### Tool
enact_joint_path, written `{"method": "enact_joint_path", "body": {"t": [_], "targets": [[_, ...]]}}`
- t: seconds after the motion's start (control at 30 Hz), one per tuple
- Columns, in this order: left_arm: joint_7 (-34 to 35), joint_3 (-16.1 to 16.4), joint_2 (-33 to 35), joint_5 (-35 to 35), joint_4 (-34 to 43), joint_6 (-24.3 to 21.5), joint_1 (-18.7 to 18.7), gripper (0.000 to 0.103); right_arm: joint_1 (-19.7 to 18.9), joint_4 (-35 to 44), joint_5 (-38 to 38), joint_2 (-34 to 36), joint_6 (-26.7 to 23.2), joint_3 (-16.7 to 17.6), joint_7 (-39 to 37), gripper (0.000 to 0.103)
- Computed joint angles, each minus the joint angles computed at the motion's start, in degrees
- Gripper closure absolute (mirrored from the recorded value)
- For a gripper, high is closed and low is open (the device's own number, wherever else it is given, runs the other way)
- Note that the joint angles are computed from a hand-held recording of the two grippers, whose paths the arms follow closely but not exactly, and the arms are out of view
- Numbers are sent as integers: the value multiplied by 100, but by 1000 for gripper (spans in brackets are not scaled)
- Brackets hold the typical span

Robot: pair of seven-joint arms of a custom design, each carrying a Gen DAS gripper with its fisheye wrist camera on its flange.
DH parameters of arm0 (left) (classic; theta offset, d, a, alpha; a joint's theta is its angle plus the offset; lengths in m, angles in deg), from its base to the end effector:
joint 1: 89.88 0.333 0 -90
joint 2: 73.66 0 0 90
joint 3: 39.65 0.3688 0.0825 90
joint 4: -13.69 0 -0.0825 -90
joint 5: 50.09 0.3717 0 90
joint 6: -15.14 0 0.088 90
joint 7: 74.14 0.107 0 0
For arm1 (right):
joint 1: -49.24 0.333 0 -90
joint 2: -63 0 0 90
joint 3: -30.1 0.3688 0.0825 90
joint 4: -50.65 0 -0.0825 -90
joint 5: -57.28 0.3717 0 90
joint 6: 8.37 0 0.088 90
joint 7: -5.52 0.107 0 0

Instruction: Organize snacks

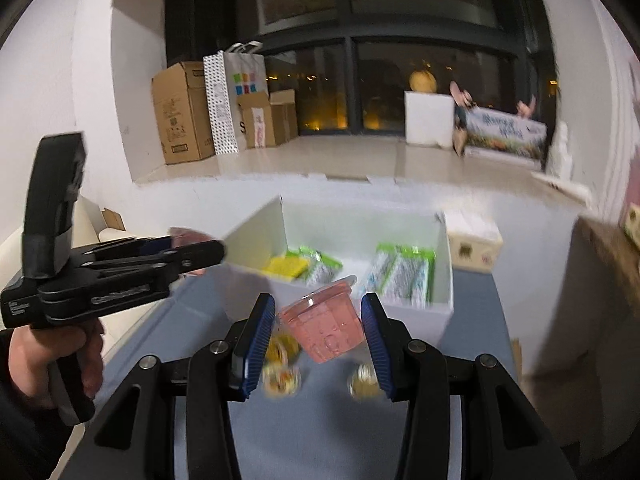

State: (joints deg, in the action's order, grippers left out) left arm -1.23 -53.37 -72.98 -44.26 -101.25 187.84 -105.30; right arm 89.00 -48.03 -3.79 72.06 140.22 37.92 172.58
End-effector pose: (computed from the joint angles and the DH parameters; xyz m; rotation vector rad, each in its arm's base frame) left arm 0.5165 -0.2956 0.6301 -1.4510 1.9731 -1.2056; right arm 0.4325 0.4878 0.6179 -1.7058 1.3738 -0.7136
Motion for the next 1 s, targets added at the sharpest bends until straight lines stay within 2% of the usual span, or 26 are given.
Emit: {"method": "enact_joint_path", "body": {"t": [0.17,0.3,0.33,0.37,0.4,0.43,0.47,0.53,0.63,0.83,1.0], "targets": [[-231,124,768,356,1117,-611,-85,55,-261,744,1020,567,496,-147,-859,54],[-169,185,1219,366,1682,-1101,-139,55,-517,1289,2246,1062,601,-127,-1776,54],[-226,229,1305,413,1786,-1234,-182,50,-517,1394,2415,1157,547,-153,-1898,53],[-329,299,1390,515,1910,-1410,-245,25,-489,1486,2527,1233,458,-208,-1980,48],[-465,375,1457,639,2008,-1603,-314,9,-468,1611,2674,1329,321,-242,-2099,23],[-640,459,1451,805,1974,-1617,-377,0,-420,1692,2773,1384,178,-315,-2122,11],[-747,496,1417,904,1875,-1519,-384,0,-340,1620,2719,1363,286,-464,-1982,3],[-558,330,1344,618,1701,-1423,-208,0,-196,1442,2656,1267,399,-702,-1778,3],[-599,341,1226,618,1517,-1366,-176,0,-108,1230,2537,1117,396,-850,-1620,3],[-618,332,1022,715,1326,-1308,-136,0,-116,629,2104,660,665,-888,-1086,3],[-454,228,508,644,722,-961,-51,0,-190,-7,1546,179,960,-750,-450,0]]}}
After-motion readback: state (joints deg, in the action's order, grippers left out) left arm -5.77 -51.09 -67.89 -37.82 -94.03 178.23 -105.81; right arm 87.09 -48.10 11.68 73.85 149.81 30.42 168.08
